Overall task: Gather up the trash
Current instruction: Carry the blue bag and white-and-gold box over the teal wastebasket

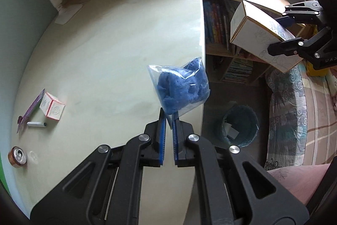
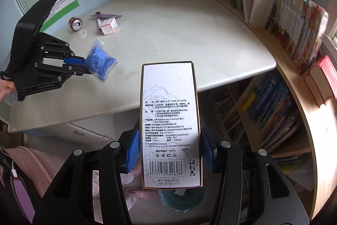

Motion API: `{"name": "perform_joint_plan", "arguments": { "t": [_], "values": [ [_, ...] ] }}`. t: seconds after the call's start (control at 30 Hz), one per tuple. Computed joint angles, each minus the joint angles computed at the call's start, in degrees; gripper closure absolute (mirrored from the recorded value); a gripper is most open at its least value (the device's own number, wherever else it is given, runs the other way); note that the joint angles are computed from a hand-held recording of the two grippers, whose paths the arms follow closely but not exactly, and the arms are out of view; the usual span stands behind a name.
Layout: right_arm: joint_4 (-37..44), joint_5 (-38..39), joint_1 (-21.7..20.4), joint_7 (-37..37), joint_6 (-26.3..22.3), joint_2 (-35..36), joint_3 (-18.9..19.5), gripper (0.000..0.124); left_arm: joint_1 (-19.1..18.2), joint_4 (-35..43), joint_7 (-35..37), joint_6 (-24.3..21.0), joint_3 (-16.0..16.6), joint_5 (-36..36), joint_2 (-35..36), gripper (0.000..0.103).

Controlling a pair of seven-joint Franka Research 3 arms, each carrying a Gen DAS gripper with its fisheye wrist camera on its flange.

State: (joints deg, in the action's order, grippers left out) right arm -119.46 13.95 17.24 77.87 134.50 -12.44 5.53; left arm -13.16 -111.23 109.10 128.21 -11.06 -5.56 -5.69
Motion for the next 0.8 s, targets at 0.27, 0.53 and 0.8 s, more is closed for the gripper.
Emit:
{"name": "perform_joint_plan", "arguments": {
  "t": [0.27,0.53,0.8],
  "values": [
    [-15.0,1.1,-2.8,4.9,1.2,-12.9,-1.2,0.074,-4.5,0.9,2.5,-1.4,-3.6,-0.9,2.4,0.099],
    [-27.5,1.6,-5.8,11.7,0.3,-25.1,-1.0,0.074,-8.8,2.1,4.3,-3.1,-6.4,-0.8,5.4,0.099],
    [-37.5,2.0,-8.2,18.2,-3.3,-36.9,-0.9,0.074,-12.4,3.8,5.1,-4.9,-9.1,0.0,9.2,0.099]
  ]
}}
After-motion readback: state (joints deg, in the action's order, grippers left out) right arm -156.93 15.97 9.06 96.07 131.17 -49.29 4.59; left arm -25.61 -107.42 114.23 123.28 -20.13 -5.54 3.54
